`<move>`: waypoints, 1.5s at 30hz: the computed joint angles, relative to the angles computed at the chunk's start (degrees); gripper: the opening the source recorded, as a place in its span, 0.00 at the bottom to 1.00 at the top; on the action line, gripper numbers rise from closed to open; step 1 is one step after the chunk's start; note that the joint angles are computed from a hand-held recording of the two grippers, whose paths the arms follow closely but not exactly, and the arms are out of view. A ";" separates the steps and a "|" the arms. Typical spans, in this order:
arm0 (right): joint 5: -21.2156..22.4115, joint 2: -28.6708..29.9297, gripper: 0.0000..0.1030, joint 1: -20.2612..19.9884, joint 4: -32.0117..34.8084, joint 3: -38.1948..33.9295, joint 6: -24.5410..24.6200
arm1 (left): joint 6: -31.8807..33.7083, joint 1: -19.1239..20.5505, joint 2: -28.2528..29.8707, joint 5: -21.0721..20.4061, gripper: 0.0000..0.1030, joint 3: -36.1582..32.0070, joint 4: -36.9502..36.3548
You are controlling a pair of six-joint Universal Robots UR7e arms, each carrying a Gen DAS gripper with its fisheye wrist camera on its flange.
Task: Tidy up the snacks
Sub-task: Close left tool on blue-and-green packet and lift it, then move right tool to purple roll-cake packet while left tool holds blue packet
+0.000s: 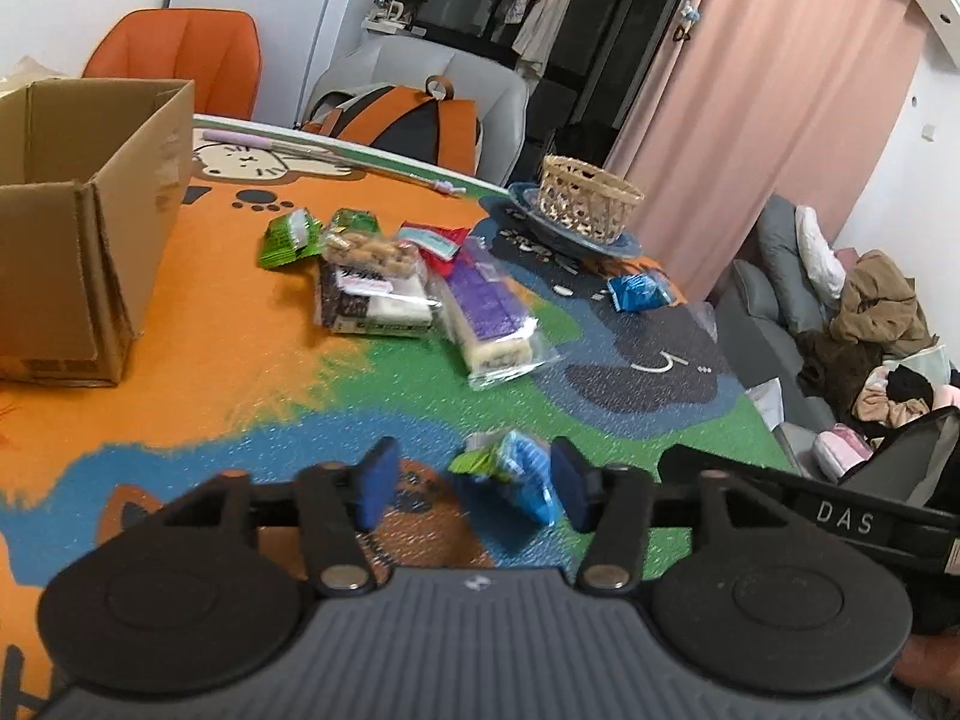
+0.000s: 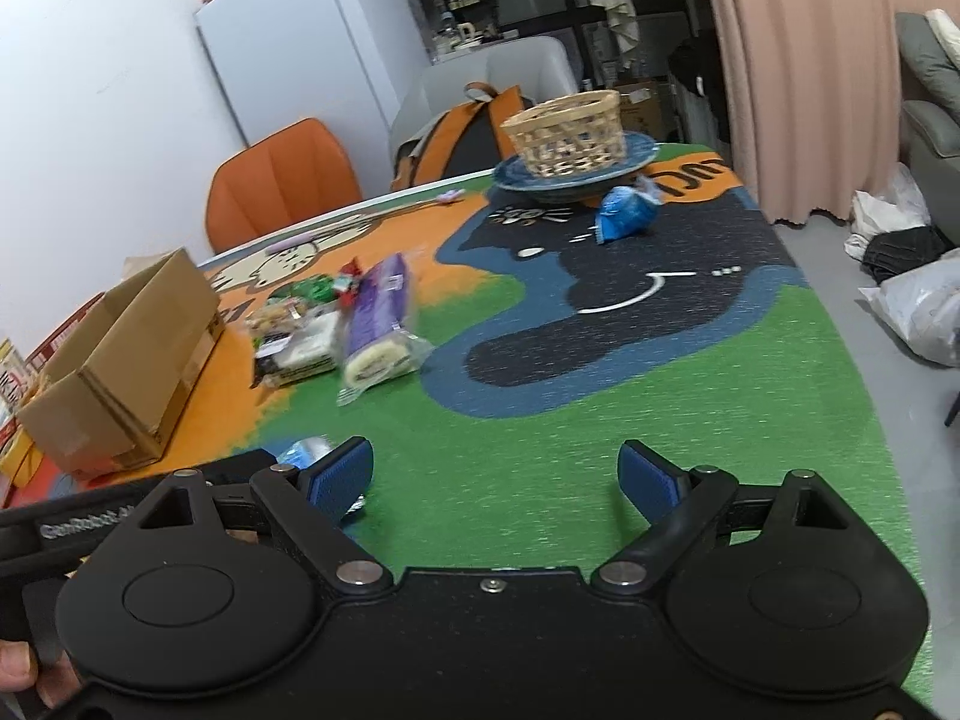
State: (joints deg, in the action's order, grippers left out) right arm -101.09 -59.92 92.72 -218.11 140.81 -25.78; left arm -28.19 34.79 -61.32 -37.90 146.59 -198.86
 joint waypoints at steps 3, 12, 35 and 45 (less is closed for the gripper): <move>0.22 -0.52 0.87 -0.69 -0.03 0.13 0.10 | 0.82 -0.18 0.67 -0.27 0.62 -0.62 -0.33; 0.70 -0.19 0.87 -1.50 1.00 -0.68 -0.05 | 3.58 1.83 4.73 -1.86 0.68 -3.10 -4.36; 0.75 4.69 0.86 2.04 6.73 -7.23 0.14 | 6.35 5.33 1.53 1.72 0.35 -3.30 -2.85; -0.14 7.50 0.86 5.41 9.53 -11.75 -0.83 | 8.17 6.13 -0.84 2.84 0.35 -2.79 -4.90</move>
